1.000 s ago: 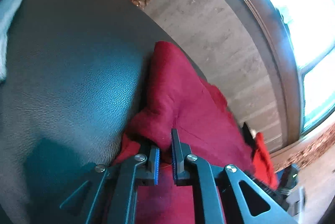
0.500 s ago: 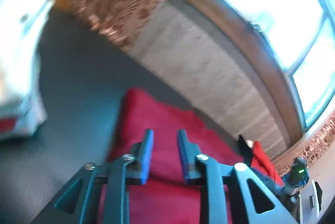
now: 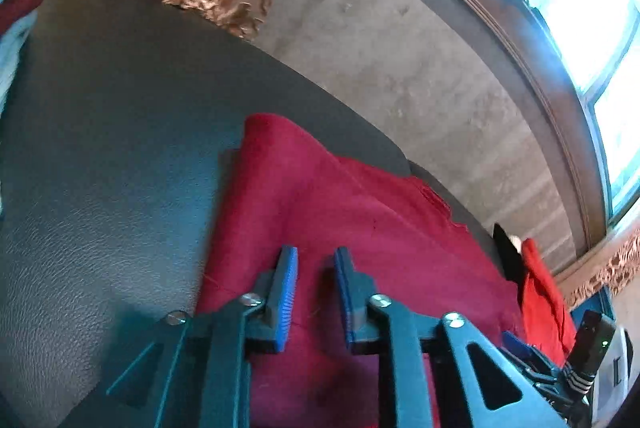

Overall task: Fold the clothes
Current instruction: 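Grasp the sleeve cuff with the right gripper and fold it across the body, then open the right gripper and release the sleeve onto the sweatshirt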

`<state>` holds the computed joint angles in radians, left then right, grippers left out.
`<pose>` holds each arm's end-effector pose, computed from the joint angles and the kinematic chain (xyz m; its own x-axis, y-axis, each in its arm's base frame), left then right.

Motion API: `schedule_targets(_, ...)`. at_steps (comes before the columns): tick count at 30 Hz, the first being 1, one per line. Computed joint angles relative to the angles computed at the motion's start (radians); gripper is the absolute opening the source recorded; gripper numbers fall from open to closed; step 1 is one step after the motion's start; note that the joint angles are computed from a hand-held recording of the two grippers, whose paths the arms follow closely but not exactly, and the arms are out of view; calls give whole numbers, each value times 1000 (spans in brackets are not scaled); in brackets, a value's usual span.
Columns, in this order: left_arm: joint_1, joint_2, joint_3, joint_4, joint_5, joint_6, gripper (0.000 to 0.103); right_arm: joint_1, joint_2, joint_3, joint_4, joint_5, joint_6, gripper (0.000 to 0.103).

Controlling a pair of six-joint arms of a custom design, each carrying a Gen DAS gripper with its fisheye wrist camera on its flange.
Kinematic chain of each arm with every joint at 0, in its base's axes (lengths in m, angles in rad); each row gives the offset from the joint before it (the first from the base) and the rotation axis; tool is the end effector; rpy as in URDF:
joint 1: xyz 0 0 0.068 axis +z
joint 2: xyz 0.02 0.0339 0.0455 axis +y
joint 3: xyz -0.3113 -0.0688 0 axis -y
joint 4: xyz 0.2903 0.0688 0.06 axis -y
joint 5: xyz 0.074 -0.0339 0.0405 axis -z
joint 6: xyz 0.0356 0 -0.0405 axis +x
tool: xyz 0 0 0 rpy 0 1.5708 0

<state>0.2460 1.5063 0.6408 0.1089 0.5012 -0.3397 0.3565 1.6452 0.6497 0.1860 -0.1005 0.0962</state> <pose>0.3051 0.0590 0.1698 -0.6695 -0.4694 -0.5757 -0.1037 0.8265 -0.5533 0.3051 0.1174 0.1338 -0.7149 -0.1642 -0.6797 -0.3450 0.9283 0.1386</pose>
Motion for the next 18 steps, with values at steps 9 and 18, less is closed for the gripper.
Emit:
schedule_targets(9, -69, 80, 88, -7, -106, -11, 16, 41, 103, 126, -53, 90, -2, 103)
schedule_targets(18, -38, -35, 3, -66, -75, 28, 16, -51, -49, -85, 126, -183, 111, 103)
